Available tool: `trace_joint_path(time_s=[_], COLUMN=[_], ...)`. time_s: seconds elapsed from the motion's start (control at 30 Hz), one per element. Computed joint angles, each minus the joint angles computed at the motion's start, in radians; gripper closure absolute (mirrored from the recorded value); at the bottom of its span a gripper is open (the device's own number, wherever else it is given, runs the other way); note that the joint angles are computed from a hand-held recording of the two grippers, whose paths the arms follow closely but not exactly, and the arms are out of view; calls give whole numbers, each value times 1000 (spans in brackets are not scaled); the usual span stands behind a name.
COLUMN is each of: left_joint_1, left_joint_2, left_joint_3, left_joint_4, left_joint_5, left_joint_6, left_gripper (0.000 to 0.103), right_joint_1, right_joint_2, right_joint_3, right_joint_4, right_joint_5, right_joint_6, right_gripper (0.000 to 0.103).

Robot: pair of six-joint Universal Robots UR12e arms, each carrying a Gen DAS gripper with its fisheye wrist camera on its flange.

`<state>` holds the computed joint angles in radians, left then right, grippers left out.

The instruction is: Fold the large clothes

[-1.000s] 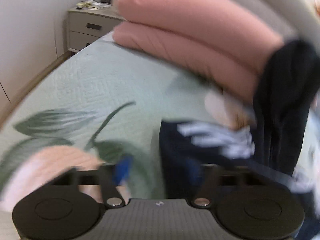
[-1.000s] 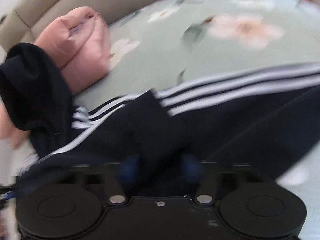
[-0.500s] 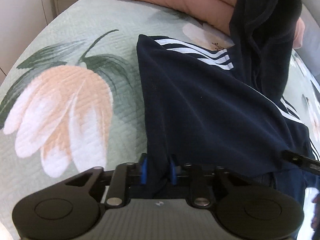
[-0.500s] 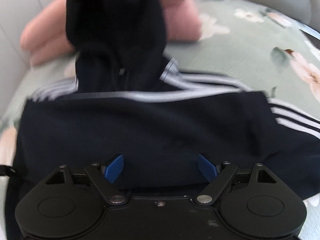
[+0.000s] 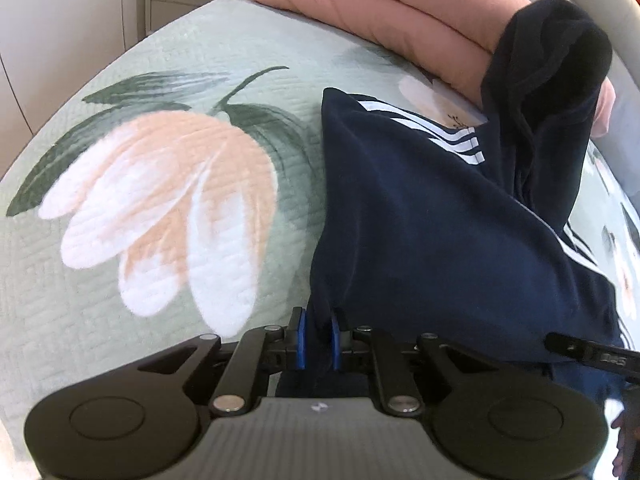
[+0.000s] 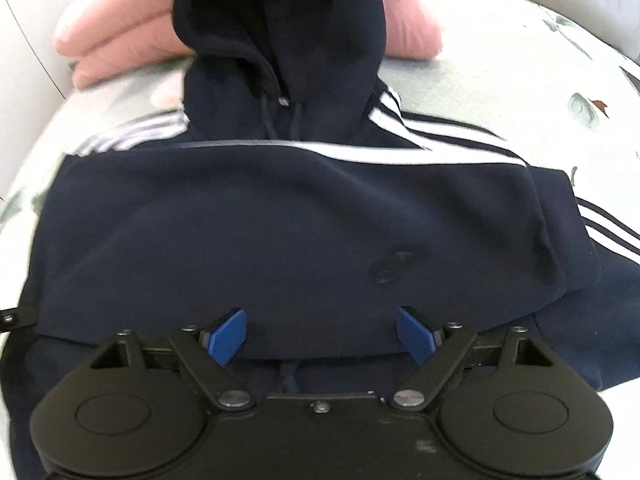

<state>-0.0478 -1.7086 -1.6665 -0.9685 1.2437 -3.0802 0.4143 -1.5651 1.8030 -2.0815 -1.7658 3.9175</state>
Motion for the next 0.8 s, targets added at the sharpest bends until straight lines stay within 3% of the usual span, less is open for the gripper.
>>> trace_joint_path(time_s=[0.1,0.17,0.47,0.8], left_joint_1=[-7,-9,-12,-14], left_joint_2=[-2,-3,0,-8], left_joint_3=[-5,-8,-20,-12], left_joint_4=[17,27,55,40], left_joint_5=[32,36,79,79], left_joint_6=[-1,-11,-36,-22], left_gripper=[77,72,46,39], right_joint_1=[-1,-5,6,2], right_joint_2=[-4,-10,-5,9], right_joint_3=[54,67,67,43], right_joint_4=[-112,-137,-148,-103], right_joint_5=[-13,-5,-32,-21], right_joint_6=[-41,-38,-51,-61], right_gripper=[0,0,0,0])
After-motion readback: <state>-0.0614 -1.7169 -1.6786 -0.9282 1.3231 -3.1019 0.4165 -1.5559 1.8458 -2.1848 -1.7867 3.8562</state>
